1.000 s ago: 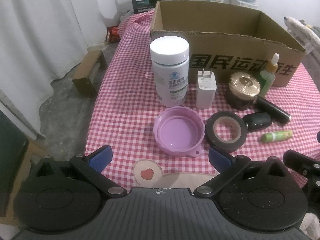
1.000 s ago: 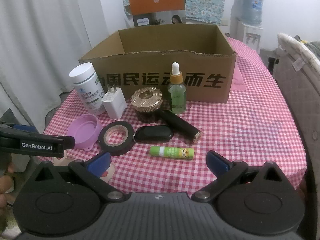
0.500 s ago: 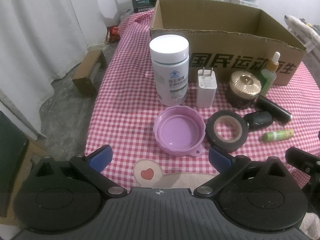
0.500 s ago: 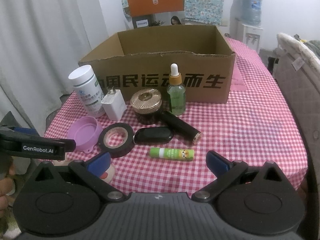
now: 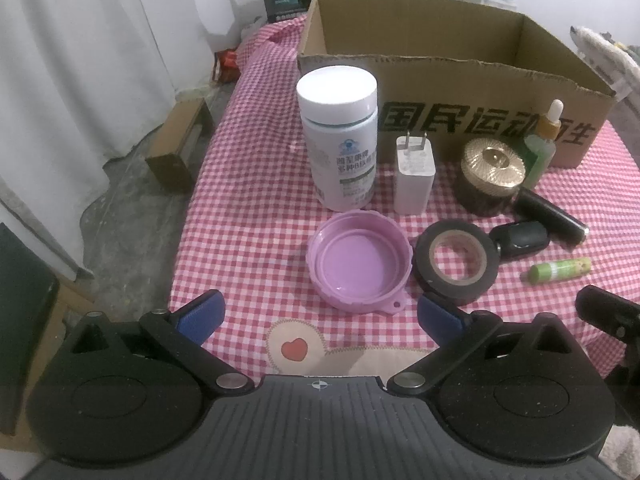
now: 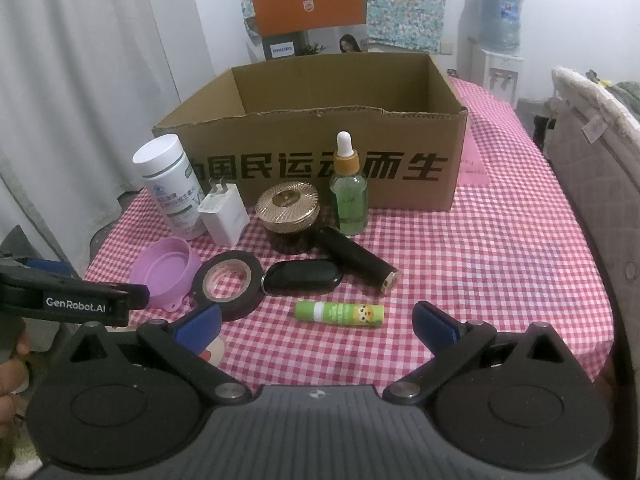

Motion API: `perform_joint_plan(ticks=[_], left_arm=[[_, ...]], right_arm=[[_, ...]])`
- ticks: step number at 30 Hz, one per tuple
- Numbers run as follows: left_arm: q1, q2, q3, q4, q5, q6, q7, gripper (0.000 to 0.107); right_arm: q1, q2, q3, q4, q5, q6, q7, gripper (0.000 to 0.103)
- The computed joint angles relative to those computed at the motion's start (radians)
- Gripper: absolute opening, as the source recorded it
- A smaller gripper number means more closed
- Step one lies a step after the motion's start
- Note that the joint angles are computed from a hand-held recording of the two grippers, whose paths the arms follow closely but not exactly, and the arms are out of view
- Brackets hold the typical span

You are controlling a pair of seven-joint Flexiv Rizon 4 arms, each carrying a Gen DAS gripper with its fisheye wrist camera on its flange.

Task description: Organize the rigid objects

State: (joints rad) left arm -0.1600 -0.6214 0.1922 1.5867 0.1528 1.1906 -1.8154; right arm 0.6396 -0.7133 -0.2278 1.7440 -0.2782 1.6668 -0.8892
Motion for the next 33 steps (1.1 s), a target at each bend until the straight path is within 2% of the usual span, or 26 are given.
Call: perform_joint_plan(ticks=[6, 25, 29, 33], left_arm=[[-0.003, -0.007, 0.001, -0.018, 0.003, -0.021, -0.001, 0.103], [0.002, -0.056, -0.019, -0.105, 0.008, -0.111, 0.015, 0.103], [0.021, -0.057, -0.049, -0.094, -0.006, -0.06, 0.053, 0.103], [0.073, -0.051, -0.129, -0.043, -0.07, 0.072, 0.166, 0.103]], right_arm=[[-0.001, -0.004, 0.001, -0.002, 0.003, 0.005, -0.001, 0.103], [-0.115, -0.048, 0.123, -0.078, -0.01, -0.037, -0.018, 0.103], [-0.141, -0.054, 0.146, -0.081, -0.006, -0.021, -0.027, 0.103], [-0.161, -0.052, 0.146, -0.066, 0.011, 0.03, -0.045, 0.103]])
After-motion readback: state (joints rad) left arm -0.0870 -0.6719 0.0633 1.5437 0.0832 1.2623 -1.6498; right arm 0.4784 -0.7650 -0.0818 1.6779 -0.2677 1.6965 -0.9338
